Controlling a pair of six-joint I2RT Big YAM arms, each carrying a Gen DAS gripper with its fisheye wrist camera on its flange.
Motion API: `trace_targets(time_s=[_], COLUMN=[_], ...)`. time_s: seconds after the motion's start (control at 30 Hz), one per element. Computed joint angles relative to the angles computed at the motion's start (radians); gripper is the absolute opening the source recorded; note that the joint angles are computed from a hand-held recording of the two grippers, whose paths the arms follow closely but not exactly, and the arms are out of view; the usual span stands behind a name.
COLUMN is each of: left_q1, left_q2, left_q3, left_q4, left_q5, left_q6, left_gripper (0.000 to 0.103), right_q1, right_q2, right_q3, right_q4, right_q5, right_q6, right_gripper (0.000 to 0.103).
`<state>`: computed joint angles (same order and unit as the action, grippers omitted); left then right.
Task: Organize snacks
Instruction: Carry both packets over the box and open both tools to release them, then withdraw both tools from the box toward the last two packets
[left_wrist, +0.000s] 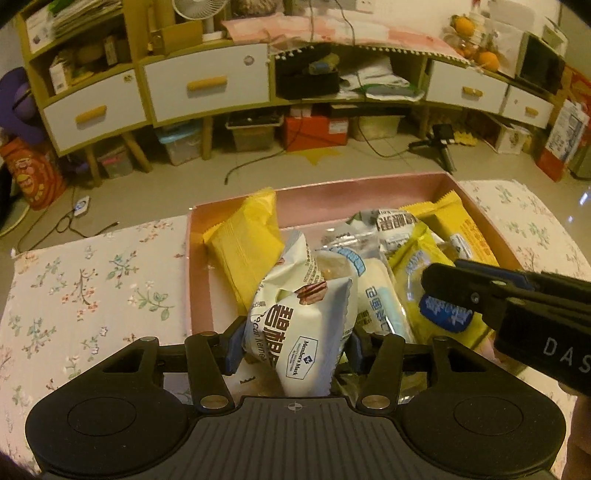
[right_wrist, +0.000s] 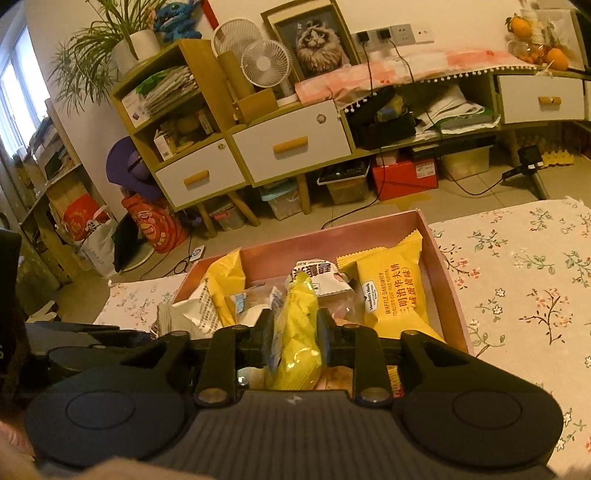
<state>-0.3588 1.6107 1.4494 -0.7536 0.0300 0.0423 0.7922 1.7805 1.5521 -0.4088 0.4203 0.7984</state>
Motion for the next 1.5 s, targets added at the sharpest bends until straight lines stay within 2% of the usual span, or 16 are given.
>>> trace_targets(time_s=[0.03, 0.17, 0.2, 0.23, 0.33, 0.57, 0.63, 0.83, 1.03, 1.2, 1.5], left_q1=[0.001, -0.002, -0.003, -0.005, -0.011, -0.014, -0.015, -0.020, -0.014, -0.011, 0.002], left_q2=[-0.001, -0.014, -0.020, -0.027, -0.048, -0.115, -0.142, -0.222, -0.307, -0.371, -0.456], left_q3=[0.001, -0.002, -0.005, -0.010, -0.025, -0.074, -0.095, -0.162, -0.238, -0.295, -0.390], left_q4=[-0.004, -0.006, -0.008, -0.009, -0.010, -0.010, -0.011, -0.009, 0.001, 0.007, 0.006], left_q5=[0.002, -0.001, 0.001, 0.001, -0.007, 0.003, 0.014, 0.018, 0.026, 0.012, 0.000], left_q6=[0.006, 0.008, 0.007, 0.008, 0.008, -0.015, -0.014, -0.025, -0.051, -0.063, -0.137], left_gripper=[0.055, 0.067, 0.070, 0.071, 0.075, 0.077, 0.082, 0.088, 0.094, 0.095, 0.098], right_q1=[0.000, 0.005, 0.006, 0.010, 0.013, 0.028, 0.037, 0.061, 0.081, 0.101, 0.133], right_q2=[0.000, -0.007, -0.011, -0.019, -0.038, -0.069, -0.076, -0.097, -0.116, -0.128, -0.126], right_q3=[0.003, 0.007, 0.005, 0.001, -0.013, -0.025, -0.025, -0.028, -0.036, -0.049, -0.058], right_q4=[-0.003, -0.020, -0.022, -0.025, -0.034, -0.094, -0.111, -0.158, -0.195, -0.209, -0.222], right_q5=[-0.007, 0.008, 0.012, 0.021, 0.033, 0.055, 0.062, 0.085, 0.107, 0.126, 0.147], right_q6=[0.003, 0.001, 0.003, 0.006, 0.005, 0.018, 0.022, 0.013, 0.031, 0.029, 0.008], right_gripper=[0.035, 0.044, 0.051, 0.057, 0.065, 0.075, 0.080, 0.091, 0.098, 0.101, 0.103])
